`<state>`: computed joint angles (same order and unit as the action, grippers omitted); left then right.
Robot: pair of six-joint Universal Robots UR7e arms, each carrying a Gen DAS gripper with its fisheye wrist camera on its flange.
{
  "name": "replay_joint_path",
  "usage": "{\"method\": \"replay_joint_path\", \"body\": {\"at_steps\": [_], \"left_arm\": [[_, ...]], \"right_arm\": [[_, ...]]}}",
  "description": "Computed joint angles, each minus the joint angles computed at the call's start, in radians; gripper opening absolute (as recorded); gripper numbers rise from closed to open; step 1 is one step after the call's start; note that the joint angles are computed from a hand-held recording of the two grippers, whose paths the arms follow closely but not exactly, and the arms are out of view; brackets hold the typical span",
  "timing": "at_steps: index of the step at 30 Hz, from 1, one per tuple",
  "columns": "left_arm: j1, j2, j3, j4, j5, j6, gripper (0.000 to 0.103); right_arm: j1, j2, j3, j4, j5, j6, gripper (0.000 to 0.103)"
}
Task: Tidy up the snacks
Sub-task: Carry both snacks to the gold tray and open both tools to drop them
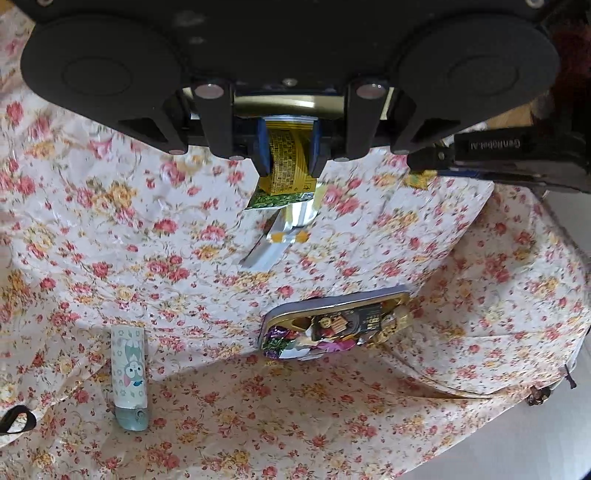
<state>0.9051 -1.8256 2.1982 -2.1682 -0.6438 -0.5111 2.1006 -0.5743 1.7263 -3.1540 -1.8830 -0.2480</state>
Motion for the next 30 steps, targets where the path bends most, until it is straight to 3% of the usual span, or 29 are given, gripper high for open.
{"method": "replay_joint_path", "body": {"at_steps": [8, 17, 30], "left_arm": [[-0.083, -0.088, 0.063, 0.155, -0.069, -0.154, 0.026], [-0.114, -0.137, 0.108, 0.232, -0.163, -0.237, 0.026], [-0.16, -0.16, 0.15, 0.279, -0.183, -0.286, 0.027]], "right_arm": [[0.014, -0.069, 0.12, -0.03, -0.016, 0.08, 0.024], [0.012, -0.109, 0.204, -0.038, -0.083, 0.149, 0.024], [0.007, -0.115, 0.257, -0.08, -0.138, 0.154, 0.024]]}}
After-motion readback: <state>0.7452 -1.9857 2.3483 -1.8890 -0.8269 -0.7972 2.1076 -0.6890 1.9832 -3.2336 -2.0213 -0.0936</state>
